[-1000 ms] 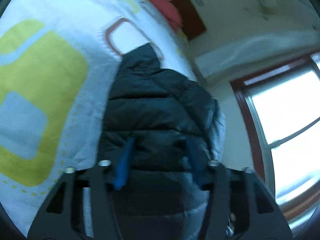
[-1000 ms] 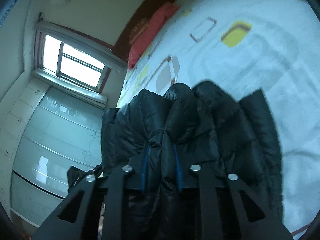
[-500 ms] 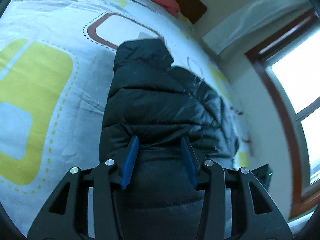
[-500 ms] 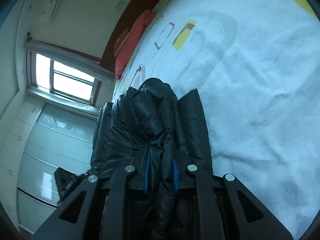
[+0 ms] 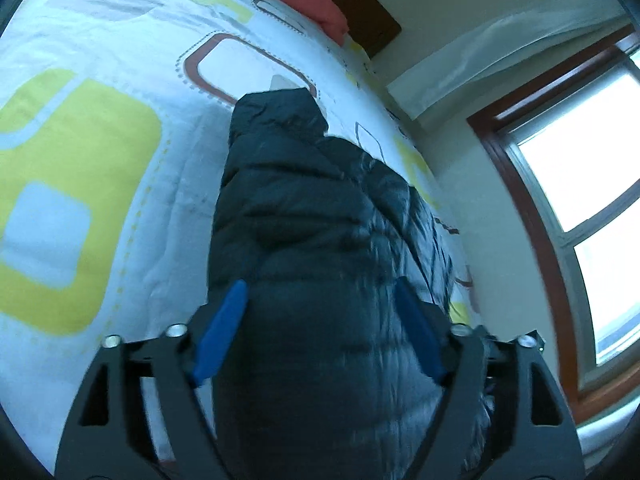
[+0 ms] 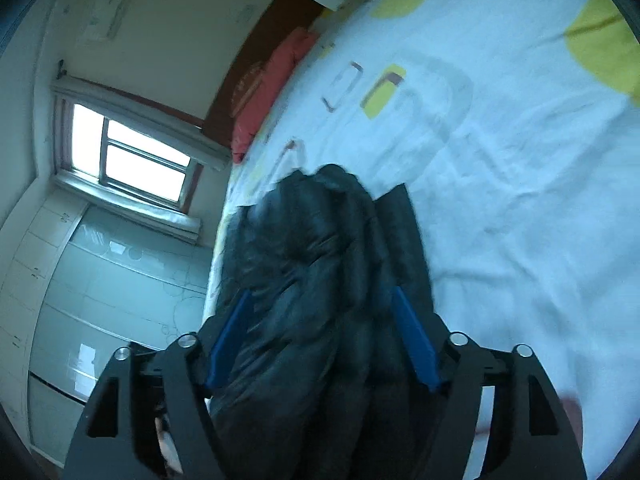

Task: Fold large clothes
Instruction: 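Open the left tool and smooth the folded jacket bundle flat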

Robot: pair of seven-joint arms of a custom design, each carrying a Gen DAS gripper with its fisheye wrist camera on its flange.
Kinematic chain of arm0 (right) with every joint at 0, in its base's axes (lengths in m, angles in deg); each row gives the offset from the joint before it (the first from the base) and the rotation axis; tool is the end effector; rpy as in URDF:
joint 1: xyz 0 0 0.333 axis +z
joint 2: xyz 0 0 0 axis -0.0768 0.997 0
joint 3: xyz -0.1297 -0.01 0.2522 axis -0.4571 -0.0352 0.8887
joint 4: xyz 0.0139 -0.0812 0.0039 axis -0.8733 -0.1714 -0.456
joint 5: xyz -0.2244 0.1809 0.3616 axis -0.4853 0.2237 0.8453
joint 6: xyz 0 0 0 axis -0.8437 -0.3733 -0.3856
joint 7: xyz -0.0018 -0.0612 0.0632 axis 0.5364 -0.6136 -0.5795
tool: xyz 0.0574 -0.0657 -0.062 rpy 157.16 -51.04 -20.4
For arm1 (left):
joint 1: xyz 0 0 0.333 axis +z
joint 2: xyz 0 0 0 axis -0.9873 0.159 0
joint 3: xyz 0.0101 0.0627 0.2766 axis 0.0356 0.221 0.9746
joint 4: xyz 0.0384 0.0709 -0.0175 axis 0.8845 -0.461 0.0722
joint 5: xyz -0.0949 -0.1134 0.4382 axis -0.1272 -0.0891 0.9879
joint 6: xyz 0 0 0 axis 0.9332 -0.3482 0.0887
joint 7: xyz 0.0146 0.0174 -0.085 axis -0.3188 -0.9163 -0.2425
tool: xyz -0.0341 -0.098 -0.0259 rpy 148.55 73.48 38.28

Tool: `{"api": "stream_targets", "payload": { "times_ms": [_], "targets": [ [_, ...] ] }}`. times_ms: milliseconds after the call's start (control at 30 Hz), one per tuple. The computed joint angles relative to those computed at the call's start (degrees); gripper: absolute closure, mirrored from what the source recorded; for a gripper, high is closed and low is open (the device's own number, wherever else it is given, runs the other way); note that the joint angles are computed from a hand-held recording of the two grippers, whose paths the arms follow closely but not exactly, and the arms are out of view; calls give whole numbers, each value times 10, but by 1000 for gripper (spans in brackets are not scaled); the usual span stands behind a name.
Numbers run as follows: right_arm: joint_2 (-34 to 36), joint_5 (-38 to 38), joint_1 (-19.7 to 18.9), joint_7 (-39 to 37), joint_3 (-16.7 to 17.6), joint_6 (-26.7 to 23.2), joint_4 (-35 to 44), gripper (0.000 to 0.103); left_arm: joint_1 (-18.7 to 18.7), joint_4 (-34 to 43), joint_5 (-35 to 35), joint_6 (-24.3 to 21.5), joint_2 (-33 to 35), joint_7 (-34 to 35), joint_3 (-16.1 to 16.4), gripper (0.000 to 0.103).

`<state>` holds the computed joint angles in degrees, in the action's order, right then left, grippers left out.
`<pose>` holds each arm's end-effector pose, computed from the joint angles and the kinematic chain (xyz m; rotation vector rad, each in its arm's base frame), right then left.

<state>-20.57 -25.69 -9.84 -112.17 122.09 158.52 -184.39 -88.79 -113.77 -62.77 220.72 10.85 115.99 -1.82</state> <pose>0.3698 0.2063 0.3823 -0.5249 2.0159 -0.1519 0.6702 -0.3412 0.3746 1.4564 -2.0185 1.1605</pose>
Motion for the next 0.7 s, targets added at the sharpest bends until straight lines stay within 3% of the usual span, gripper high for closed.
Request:
{"api": "stream_targets", "payload": {
  "times_ms": [167,300,367,400,433,467,533,667,700],
  "targets": [
    [-8,-20,93,6,-27,-106,32,23,26,-79,-62,-42,-53,31,2,16],
    [9,-45,123,16,-34,-159,52,22,16,-121,-81,-55,-85,55,13,14],
    [9,-58,137,23,-39,-172,44,23,2,-135,-74,-32,-95,66,18,14],
    [12,-59,146,29,-48,-179,40,26,-5,-137,-68,-26,-96,69,20,14],
    [21,-58,161,27,-64,-188,36,46,-9,-139,-66,-20,-97,67,22,15],
    [24,-64,166,31,-71,-186,29,53,-13,-139,-61,-14,-96,63,24,18],
    [34,-83,149,59,-59,-146,13,62,-19,-137,-49,-6,-92,51,27,29],
    [42,-112,92,125,-2,-77,0,67,-30,-137,-20,24,-85,42,26,35],
    [40,-113,69,147,27,-56,-4,69,-32,-142,-20,37,-86,46,24,36]
  ]
}}
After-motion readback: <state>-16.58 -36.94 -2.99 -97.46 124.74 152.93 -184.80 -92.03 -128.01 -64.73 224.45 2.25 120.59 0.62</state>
